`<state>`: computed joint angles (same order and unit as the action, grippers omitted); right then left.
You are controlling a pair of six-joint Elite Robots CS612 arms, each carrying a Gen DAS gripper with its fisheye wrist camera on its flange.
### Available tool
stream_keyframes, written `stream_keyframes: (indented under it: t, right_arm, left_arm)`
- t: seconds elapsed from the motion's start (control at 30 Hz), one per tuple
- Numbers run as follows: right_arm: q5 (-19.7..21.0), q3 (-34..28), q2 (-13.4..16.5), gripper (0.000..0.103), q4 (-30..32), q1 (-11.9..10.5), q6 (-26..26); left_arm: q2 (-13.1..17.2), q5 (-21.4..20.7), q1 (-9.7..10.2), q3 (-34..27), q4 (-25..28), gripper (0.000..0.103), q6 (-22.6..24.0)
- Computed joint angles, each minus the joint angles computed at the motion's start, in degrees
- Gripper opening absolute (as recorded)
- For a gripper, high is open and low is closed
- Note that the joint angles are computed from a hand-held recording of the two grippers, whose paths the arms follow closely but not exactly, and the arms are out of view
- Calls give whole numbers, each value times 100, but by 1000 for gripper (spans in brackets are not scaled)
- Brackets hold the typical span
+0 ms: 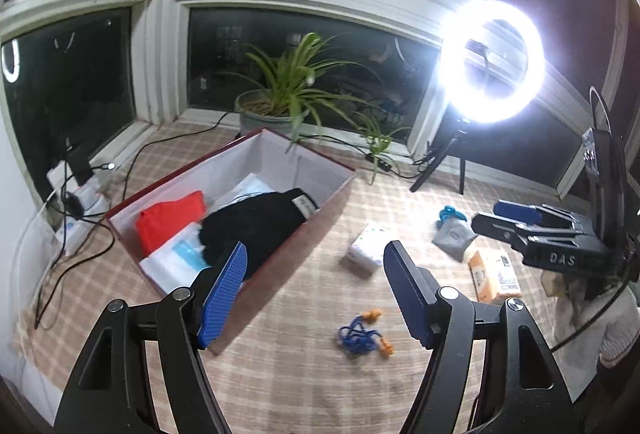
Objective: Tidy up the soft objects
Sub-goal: 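Move both grippers to the orange-and-white wrapped package on the floor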
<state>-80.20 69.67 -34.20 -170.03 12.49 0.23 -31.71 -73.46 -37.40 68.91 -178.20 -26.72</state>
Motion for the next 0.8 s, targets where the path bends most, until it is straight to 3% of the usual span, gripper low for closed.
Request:
stream_keyframes:
  t: [0.47, 0.53, 0.8]
  right_arm:
    - [-227, 1182, -550, 66, -582, -475, 271]
    - [-286, 1285, -593, 70, -662, -522, 250]
    - [-263, 1612, -694, 74, -797, -808, 351]
  left_arm:
    - [217, 35, -295, -548, 401, 71, 171]
    - [273, -19, -321, -659, 485, 71, 169]
    - [654, -715, -380, -1381, 999, 71, 316]
